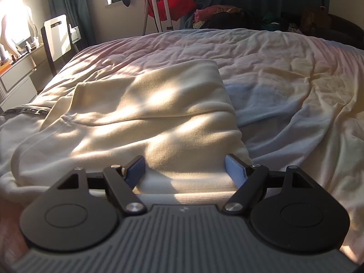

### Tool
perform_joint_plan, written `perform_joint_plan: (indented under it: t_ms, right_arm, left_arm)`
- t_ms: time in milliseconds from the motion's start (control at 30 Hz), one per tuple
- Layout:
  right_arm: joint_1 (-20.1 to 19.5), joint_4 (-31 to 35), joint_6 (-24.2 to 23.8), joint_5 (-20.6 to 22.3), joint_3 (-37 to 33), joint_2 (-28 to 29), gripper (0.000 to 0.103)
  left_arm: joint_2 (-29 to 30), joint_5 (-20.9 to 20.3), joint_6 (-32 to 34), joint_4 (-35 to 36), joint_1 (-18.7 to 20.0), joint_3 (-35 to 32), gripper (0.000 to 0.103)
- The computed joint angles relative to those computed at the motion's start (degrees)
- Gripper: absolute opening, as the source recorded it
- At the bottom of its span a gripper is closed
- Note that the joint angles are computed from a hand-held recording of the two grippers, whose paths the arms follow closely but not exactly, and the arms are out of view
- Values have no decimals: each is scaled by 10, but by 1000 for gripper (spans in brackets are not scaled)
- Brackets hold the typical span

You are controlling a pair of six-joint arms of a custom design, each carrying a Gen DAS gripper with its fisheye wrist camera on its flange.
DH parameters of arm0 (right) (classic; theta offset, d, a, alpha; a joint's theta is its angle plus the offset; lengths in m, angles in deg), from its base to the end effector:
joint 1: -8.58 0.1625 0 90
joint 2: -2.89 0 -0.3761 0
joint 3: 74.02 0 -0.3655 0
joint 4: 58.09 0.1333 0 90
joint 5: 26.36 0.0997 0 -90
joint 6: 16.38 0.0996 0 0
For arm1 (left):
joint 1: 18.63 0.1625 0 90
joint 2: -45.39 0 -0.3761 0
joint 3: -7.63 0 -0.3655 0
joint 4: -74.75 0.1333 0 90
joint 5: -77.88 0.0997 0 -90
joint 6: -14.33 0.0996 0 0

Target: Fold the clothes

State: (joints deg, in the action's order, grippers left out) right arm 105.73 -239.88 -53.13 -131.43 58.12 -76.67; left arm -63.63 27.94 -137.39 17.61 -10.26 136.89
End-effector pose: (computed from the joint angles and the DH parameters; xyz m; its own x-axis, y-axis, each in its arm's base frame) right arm 0.1599 -0.4116 0.2306 -0.7264 -0.4256 0.5397 -0.6628 0.6417 -0.3860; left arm -0.1882 -0.2272 0.2661 -0.6317 -0.7742 -0.0386 -0.3347 0.3173 -0.8873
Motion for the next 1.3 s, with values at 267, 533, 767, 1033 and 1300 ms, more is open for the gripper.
perform_joint_plan:
  t_ms: [267, 533, 767, 1033, 1300]
  right_arm:
    - [3, -8, 0, -5, 1, 5, 80]
    - [2, -4, -28, 9, 7, 5, 80]
    - [-1, 44, 8, 19, -8, -16, 78]
    - [-23, 82, 69, 93, -25, -66, 78]
    - [-59, 92, 139, 113, -61, -88, 78]
  left_arm:
    - [-17, -9, -338, 260, -19, -28, 88]
    - [-32, -44, -389, 363, -35, -25, 31]
    - [246, -9, -378, 466, -1, -178, 22]
    - [567, 81, -504, 702, 39, -472, 21]
    - [912, 201, -604, 971, 109, -834, 19]
